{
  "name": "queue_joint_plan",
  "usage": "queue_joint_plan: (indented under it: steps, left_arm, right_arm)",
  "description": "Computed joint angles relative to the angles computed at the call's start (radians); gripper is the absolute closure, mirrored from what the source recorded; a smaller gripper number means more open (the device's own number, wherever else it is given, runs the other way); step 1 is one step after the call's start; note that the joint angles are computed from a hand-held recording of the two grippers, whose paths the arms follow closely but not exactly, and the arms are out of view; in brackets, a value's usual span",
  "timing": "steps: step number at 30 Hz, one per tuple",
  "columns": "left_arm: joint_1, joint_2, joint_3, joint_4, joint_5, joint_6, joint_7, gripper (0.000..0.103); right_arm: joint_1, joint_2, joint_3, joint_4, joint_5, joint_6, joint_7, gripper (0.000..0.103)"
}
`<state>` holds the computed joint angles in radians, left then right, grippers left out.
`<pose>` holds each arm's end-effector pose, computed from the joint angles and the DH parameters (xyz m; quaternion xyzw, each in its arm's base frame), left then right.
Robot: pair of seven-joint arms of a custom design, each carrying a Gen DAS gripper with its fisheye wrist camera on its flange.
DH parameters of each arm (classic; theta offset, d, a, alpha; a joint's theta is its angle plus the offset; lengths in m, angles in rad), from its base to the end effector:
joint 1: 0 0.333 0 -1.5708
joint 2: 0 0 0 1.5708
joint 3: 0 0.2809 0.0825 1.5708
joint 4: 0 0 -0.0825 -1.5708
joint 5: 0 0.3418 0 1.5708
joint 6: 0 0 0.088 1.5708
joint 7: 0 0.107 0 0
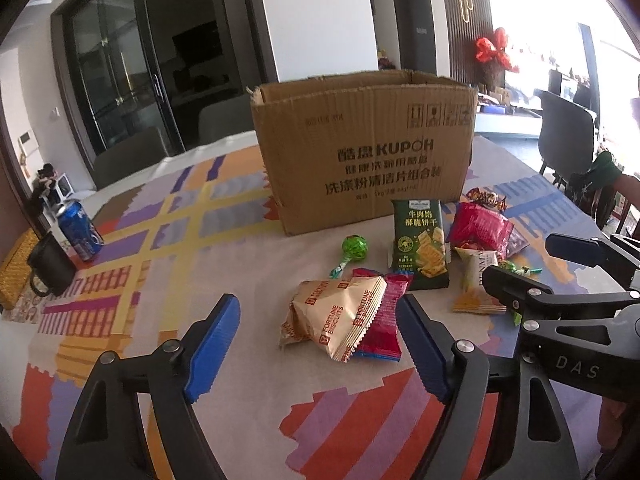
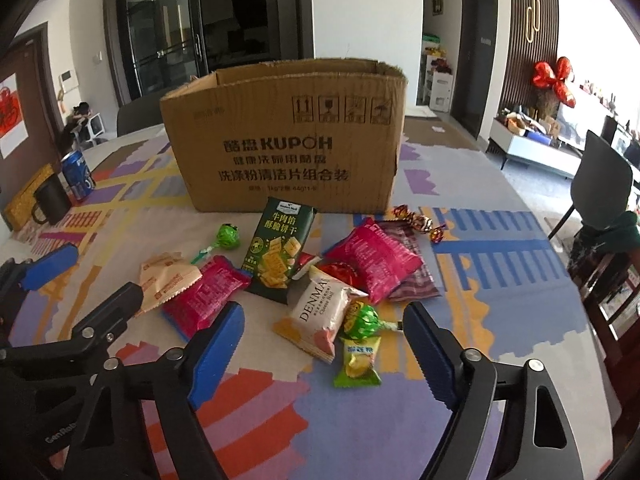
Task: Organize snacks
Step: 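Grasp the gold biscuit bag with the left tool while the right tool grasps the white DENMAS packet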
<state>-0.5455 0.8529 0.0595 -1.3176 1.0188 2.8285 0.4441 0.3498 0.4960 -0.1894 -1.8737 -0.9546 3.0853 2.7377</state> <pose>0.6064 -0.3830 0.2788 -0.5471 0.7276 -0.2832 0.3020 0.5938 0.1754 0.3050 -0.6526 0.6612 -0.2547 0.2686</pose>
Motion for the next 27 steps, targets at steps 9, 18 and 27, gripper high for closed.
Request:
queue_joint_plan:
  steps: [9,18,27]
  left_arm:
    - [0.064,0.107,-0.080,0.125,-0.183,-0.019,0.206,0.026]
    - [0.100,0.200,-0.137,0.241,-0.367,-0.054,0.392,0.031]
    - [0.102,0.270,-0.140,0.344,-0.465,-0.073,0.475,0.040]
  right_arm:
    - [-0.089,0.073,0.117,0.073,0.180,-0.044,-0.190,0.033]
    - [-0.092,0.128,0.144,0.133,0.306,-0.089,-0.316,0.041]
    - [-0.136,0.187,0.214,0.211,0.411,-0.134,-0.433,0.049]
